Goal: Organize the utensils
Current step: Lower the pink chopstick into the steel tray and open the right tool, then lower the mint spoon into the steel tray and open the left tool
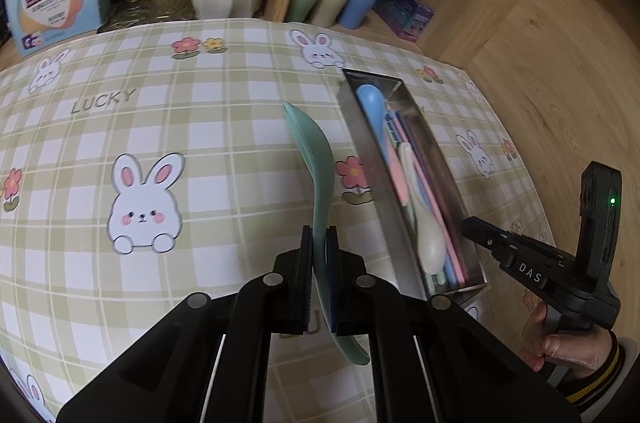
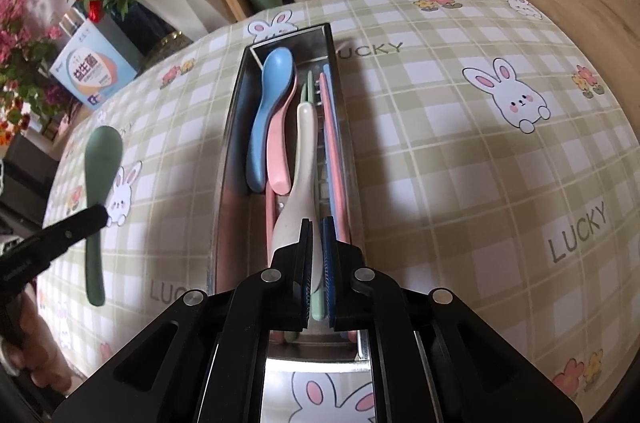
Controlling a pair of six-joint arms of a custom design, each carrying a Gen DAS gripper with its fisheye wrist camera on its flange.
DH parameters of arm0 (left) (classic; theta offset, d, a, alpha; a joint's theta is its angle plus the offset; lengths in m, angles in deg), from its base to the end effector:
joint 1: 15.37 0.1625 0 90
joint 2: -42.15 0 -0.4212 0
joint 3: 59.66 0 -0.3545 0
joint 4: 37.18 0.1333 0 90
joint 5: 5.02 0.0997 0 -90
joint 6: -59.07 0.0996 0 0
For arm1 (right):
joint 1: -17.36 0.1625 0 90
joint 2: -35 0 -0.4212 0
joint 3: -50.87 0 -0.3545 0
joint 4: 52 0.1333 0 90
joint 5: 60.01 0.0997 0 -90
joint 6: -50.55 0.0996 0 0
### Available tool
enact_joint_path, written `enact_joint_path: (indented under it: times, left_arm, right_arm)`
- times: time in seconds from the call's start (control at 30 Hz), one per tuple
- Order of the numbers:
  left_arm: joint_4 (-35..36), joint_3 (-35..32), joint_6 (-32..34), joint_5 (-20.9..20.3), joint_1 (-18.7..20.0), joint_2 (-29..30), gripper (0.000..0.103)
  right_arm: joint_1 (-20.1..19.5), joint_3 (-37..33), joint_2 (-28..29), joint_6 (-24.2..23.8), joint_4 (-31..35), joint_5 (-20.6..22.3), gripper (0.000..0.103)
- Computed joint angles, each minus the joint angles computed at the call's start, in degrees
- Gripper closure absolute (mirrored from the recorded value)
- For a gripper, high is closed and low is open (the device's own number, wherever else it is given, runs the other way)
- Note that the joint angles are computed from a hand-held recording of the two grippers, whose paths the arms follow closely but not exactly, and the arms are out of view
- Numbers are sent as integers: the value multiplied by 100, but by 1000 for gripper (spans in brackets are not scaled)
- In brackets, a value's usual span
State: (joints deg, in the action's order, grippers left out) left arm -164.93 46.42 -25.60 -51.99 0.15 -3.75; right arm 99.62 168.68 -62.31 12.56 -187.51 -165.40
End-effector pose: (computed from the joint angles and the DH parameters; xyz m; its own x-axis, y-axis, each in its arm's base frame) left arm -0.4605 -0.3368 0.0521 -0.8817 -0.1744 -0.4385 0.1378 0.7936 -0.5926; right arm 0.0508 -0.4201 0.4113 -0.8162 -0.3628 0.4498 -0.4826 0.8561 -0.1852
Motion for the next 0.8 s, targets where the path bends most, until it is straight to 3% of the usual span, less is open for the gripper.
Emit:
enact_joint_path:
  times: [0.23,0.5,0.8]
  left_arm:
    - [99,-692,720,23,258,393,97]
    - [77,-1798,1646,-179,828,1077,97]
    - [1320,-3069,1727,-445,1348,1734,97]
  right_arm:
    - [-100,-292,22,94,248,199,97]
    - [-370,-556,84,210,459,618,97]
    - [-594,-777,234,385,575,863,96]
